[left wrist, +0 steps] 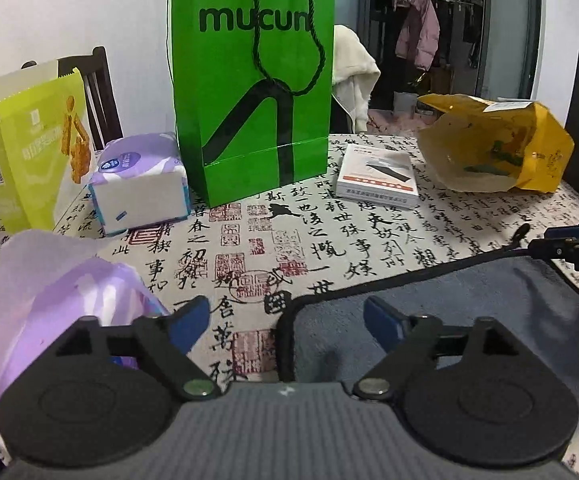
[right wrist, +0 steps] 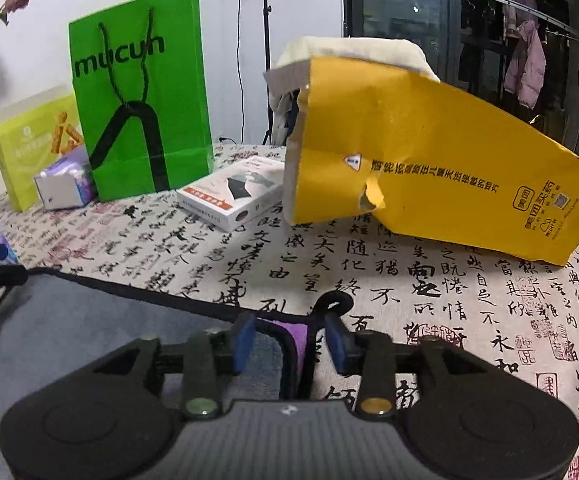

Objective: Fold towel

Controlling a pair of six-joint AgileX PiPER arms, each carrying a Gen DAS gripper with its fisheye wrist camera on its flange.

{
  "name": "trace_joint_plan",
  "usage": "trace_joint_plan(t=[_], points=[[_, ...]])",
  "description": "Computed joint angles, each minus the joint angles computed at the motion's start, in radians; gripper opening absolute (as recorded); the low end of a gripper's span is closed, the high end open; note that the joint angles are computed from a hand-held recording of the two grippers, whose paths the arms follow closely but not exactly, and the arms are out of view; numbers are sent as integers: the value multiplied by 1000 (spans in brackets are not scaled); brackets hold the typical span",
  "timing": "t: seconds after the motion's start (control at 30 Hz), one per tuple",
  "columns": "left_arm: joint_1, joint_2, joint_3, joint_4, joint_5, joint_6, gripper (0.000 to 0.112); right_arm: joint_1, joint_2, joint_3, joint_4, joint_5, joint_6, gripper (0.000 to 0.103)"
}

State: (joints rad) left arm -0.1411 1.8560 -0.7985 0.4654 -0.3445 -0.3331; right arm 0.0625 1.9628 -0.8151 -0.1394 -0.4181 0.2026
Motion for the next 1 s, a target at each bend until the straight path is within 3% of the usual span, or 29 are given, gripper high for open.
trace_joint_plan(t=[0.17, 0.37, 0.7, 1.0], points=[[9, -84, 83, -23, -19, 26, 97, 4, -74, 80, -25, -29, 33, 67], [19, -214, 207, -63, -29, 64, 100, 14, -191, 212, -3, -69, 24, 80], [13, -478, 437, -64, -28, 48, 101, 91, -406, 430, 136, -101, -67, 84], [22, -748, 620, -10, 27, -22, 102, 272, -595, 611, 436, -125, -238, 85]])
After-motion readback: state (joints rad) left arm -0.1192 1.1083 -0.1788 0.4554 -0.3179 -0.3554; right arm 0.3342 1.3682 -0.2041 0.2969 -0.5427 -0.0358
